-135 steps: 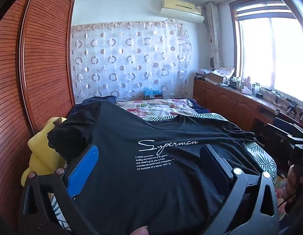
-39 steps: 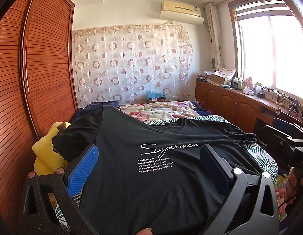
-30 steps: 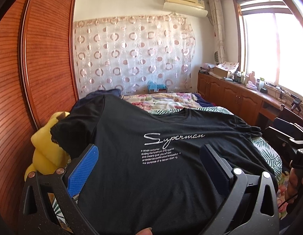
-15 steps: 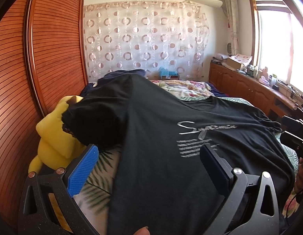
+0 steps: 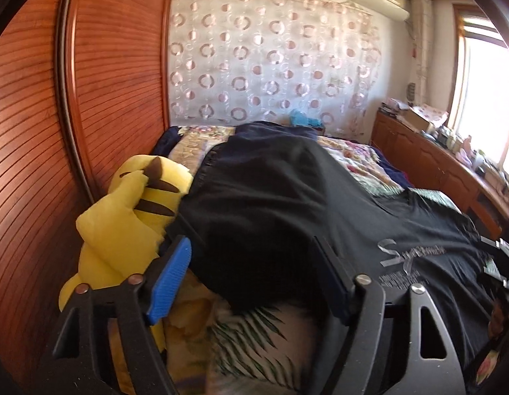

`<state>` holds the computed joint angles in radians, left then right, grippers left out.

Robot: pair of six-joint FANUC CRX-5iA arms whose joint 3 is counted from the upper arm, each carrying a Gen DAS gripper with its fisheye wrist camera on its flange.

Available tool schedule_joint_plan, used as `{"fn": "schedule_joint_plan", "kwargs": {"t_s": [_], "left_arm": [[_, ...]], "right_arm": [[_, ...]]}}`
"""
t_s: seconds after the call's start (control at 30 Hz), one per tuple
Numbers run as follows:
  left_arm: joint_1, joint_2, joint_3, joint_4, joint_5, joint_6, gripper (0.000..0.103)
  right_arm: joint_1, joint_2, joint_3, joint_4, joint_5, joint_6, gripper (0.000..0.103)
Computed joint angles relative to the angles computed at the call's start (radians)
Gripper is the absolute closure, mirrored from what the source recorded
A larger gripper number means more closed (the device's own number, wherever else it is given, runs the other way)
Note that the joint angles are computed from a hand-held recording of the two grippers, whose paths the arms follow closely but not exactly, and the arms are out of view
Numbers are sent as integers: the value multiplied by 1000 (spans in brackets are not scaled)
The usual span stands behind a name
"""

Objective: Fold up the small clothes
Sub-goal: 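Grasp the folded navy garment stack with the left tool and lift it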

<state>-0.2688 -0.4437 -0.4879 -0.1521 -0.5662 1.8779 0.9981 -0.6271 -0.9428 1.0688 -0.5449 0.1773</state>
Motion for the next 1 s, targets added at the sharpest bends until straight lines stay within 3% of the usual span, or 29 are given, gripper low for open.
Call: {"fn": "schedule_joint_plan", "kwargs": {"t_s": [0.13, 0.3, 0.43, 0.47, 0.53, 0.6, 1.0], "left_arm": [[104, 50, -17, 161, 13, -132, 47], [166, 110, -35, 290, 24, -244, 55], [169, 131, -27, 287, 21, -273, 70], [163, 136, -19, 268, 16, -271, 72], [151, 139, 1, 218, 10, -263, 86], [127, 137, 25, 152, -4, -226, 91], [-14, 117, 179, -169, -86, -17, 93]], "right_arm": [[-62, 57, 38, -49, 83, 67, 3], [-88, 107, 82, -135, 125, 184, 3], [-110, 153, 121, -185, 147, 259, 3], [-114, 155, 124, -198, 152, 274, 3], [-115, 160, 126, -194, 157, 272, 3], [-114, 163, 121, -183, 162, 256, 3], [-116, 158, 112, -178, 175, 228, 3]]}}
